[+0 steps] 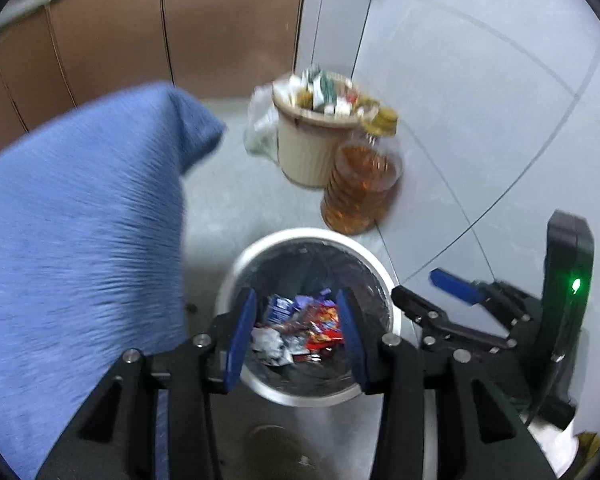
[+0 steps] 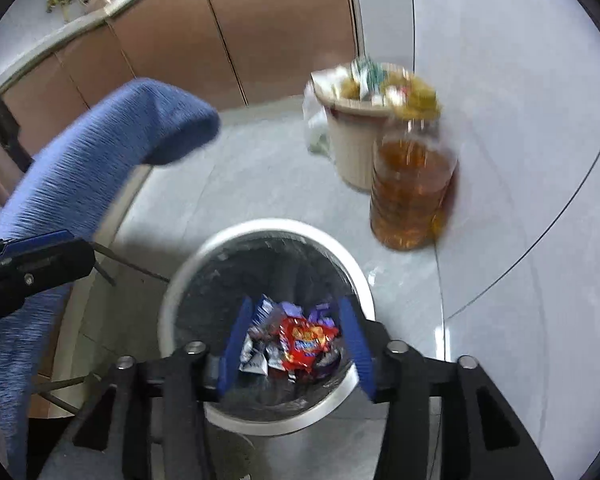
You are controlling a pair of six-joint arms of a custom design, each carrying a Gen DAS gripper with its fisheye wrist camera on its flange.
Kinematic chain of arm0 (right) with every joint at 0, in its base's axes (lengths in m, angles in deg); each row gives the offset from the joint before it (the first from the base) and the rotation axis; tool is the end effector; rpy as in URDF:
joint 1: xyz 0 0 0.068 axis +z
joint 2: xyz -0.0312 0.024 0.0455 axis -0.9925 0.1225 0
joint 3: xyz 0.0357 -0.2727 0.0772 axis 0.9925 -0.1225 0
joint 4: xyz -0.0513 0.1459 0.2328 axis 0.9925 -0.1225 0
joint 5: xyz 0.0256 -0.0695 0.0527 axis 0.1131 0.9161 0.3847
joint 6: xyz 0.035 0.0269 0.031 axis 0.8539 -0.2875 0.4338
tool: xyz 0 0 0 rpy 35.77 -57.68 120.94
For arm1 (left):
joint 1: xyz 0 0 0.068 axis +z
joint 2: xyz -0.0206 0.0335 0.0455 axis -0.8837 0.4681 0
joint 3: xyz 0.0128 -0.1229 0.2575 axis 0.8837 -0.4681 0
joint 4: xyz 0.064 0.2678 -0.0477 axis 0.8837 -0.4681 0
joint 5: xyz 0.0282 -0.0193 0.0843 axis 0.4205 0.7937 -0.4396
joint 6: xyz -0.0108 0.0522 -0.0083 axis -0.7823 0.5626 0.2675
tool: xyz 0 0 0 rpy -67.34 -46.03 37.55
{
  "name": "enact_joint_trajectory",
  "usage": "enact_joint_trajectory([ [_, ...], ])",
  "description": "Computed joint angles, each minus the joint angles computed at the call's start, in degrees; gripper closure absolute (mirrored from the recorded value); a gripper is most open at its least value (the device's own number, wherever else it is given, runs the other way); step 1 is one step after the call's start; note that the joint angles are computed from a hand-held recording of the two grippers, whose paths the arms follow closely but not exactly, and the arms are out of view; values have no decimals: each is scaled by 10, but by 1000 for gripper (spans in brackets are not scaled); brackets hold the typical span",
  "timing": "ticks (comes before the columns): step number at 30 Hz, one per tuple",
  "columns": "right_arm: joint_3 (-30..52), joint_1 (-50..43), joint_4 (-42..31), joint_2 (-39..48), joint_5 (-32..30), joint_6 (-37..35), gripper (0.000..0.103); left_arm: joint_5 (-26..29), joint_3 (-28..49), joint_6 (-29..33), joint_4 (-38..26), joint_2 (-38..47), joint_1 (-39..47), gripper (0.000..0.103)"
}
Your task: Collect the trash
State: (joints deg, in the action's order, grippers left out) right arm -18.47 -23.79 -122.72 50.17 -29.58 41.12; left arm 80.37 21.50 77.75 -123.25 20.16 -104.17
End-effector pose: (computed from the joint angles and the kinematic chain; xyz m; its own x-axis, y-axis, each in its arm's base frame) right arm 0.1170 0.1587 0.2212 -0.7085 0.4556 -0.5389 0.4489 0.8802 0.1540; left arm 0.2476 -0.2301 0.2564 -0.6004 0.5952 -0.5342 0.7413 0.6648 -0.0924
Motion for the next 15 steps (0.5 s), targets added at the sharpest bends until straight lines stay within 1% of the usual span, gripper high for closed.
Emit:
enact_joint_trajectory([
  [1,29,21,-29,11,19,19,45,-3,-16,12,0,-36,10,60],
  [2,59,41,-55,26,38,36,43,-10,-24,21,0,-58,19,57],
  [4,114,70,-90,60,66,56,41,-20,-45,39,0,-113,45,56],
  [6,158,86,-105,88,87,59,39,-41,-58,60,0,-151,68,55],
  [10,269,115,-137,157,132,48,33,-58,-84,123,6,-218,148,55],
  [15,402,138,-165,243,172,12,26,-24,-100,180,12,-276,264,55],
])
